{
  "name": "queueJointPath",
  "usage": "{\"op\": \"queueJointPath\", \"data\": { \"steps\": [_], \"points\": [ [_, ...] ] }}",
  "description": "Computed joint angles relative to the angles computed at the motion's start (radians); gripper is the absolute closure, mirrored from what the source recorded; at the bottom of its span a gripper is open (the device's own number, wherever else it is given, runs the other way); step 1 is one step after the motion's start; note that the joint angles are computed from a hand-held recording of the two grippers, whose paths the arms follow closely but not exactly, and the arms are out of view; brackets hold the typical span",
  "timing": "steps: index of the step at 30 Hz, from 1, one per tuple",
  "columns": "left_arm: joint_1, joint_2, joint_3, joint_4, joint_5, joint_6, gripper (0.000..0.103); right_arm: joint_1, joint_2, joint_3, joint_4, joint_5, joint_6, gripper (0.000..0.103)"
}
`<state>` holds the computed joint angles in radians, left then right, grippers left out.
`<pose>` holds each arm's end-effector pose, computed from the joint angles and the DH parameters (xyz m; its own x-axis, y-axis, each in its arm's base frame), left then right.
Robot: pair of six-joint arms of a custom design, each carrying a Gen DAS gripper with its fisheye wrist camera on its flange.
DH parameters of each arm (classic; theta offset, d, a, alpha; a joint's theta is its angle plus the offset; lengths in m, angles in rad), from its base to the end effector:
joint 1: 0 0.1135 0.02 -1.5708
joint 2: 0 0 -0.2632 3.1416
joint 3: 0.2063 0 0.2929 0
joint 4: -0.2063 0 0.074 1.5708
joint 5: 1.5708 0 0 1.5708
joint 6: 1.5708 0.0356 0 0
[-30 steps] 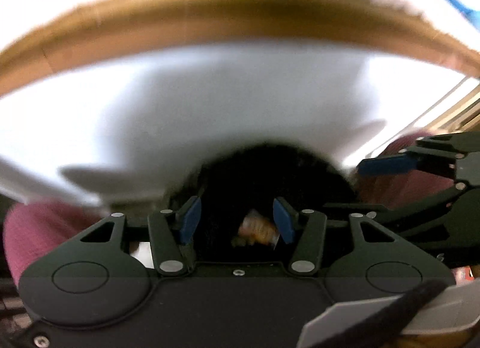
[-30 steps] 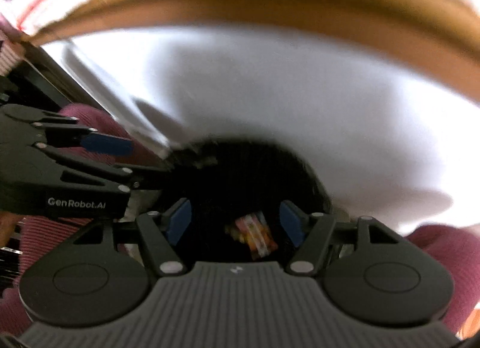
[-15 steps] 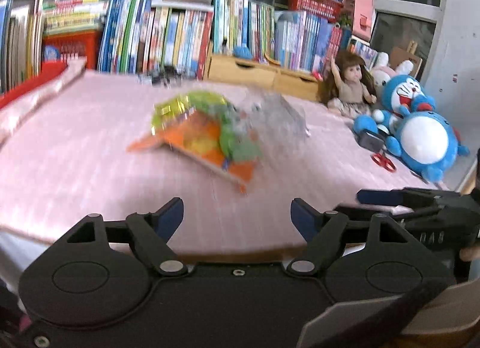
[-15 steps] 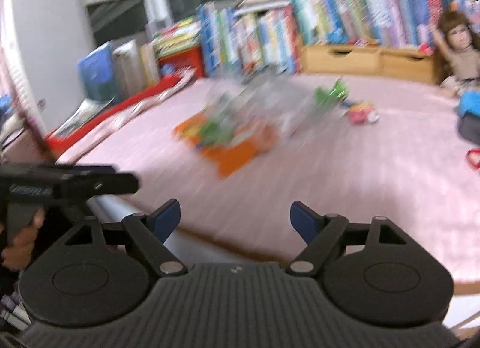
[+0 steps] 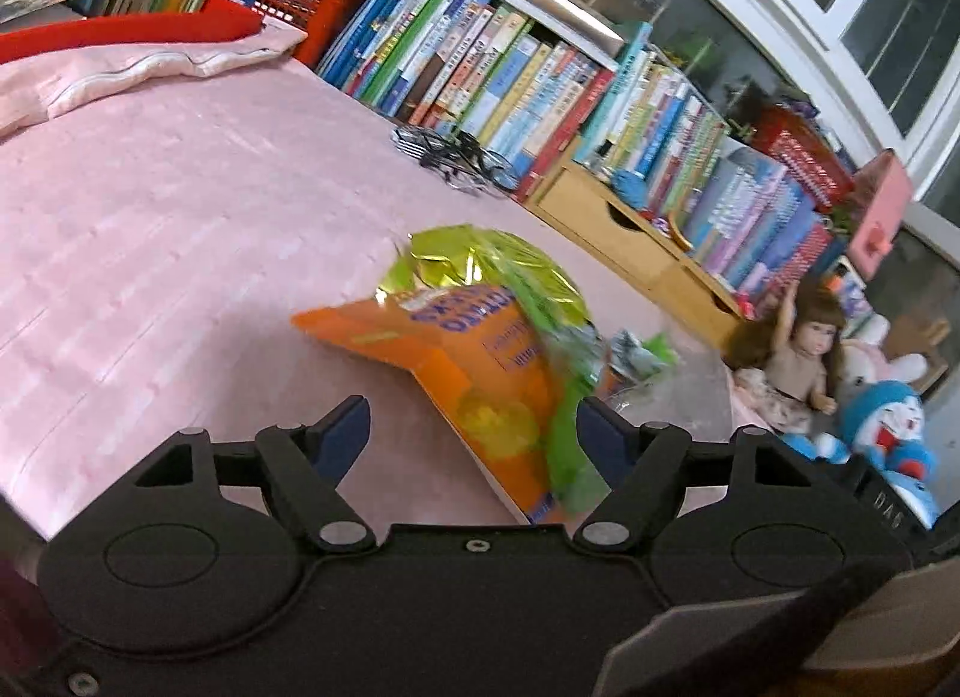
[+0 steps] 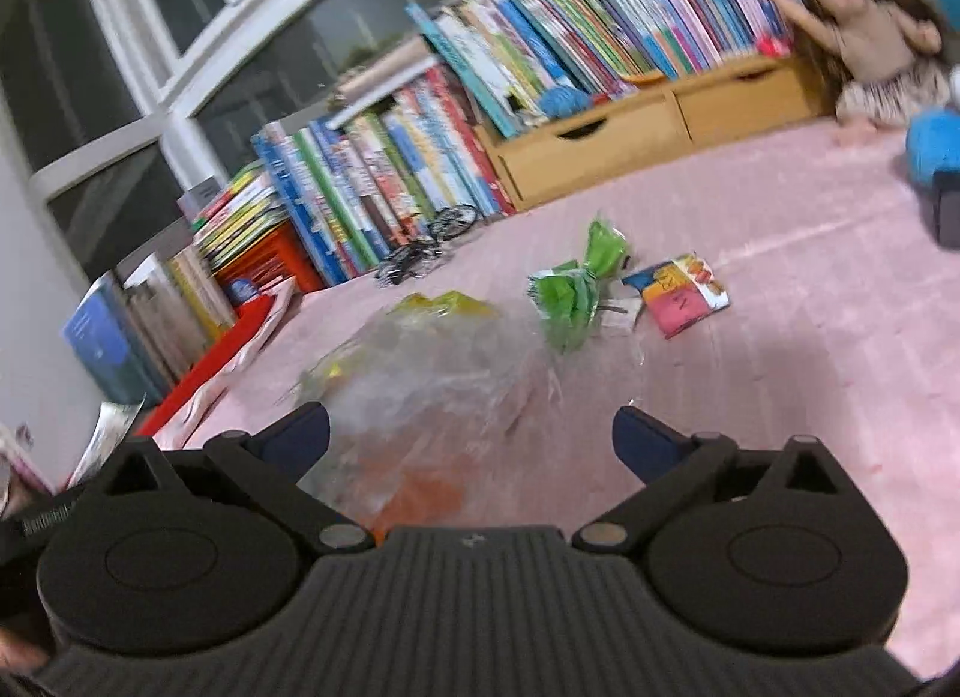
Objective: Collect trash
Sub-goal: 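Grasp the orange snack box with the left tool while the right tool grasps the clear bag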
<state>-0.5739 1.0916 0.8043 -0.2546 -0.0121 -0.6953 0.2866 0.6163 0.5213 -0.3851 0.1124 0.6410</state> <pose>0.2391 -0.1541 0.2668 -0.6748 -0.3265 -0.6619 0.1327 0.8285 -0.5440 0.1866 0.0508 0.2477 -0.4660 0.4822 -0.7419 0.1163 0.8646 0.4889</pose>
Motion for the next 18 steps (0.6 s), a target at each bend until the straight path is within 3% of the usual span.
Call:
{"op": "queueJointPath", "data": {
  "steps": [6,9,13,18],
  "points": [
    [0.032,0.135,0.035,0.073,0.063,-0.073,0.041,-0.024,0.067,-0.009,0.077,-0.05,0.056,0.0],
    [0.036,0.195,0.052,0.116,0.079,-0.103,0.063,-0.033,0.095,0.003,0.091,-0.068,0.065,0.0],
    [0.038,0.194,0.028,0.209,0.1,-0.096,0.074,-0.048,0.142,0.025,0.1,-0.11,0.069,0.0],
    [0.015,0.168,0.033,0.198,0.046,-0.037,0.08,-0.021,0.132,0.023,0.096,-0.123,0.054,0.02]
  ]
}}
